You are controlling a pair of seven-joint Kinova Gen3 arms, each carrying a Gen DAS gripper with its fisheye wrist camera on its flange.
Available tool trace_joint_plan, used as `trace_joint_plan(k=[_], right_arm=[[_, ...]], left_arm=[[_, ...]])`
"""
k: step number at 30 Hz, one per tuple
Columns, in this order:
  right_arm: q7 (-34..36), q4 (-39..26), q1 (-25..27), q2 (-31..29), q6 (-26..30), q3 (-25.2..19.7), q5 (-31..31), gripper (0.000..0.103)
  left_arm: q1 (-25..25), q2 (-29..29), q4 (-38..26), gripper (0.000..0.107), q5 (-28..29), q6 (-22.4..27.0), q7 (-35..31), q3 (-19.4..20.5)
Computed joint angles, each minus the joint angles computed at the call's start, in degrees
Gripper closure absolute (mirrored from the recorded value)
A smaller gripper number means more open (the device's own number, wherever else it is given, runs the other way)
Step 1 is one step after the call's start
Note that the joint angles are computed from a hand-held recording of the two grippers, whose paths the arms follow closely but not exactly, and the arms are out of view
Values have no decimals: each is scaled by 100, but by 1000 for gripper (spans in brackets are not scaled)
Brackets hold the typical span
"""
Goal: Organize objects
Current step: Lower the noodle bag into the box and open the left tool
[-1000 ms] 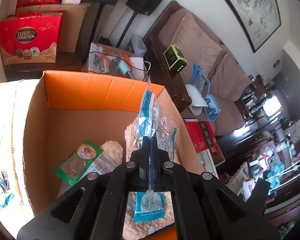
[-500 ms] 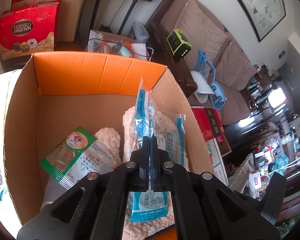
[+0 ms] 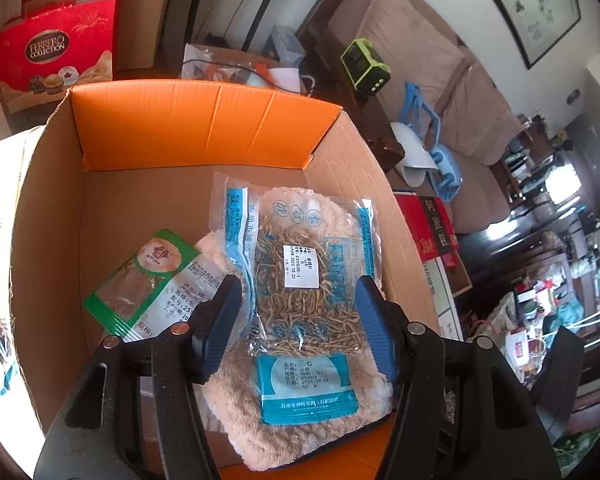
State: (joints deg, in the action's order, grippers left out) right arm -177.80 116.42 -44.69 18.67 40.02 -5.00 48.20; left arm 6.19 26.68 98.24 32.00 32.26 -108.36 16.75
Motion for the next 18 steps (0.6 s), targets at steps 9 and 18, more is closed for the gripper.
trace_joint_plan(k=[9,18], right_arm=[[2,-3,4,1,4,-5,-2,86],[2,-3,4,0,4,-5,-1,86]], left_arm=[[281,-751,569,24,-399,-769,64,-238],[417,-1159,861,11,-1158,-1109,506,-422]])
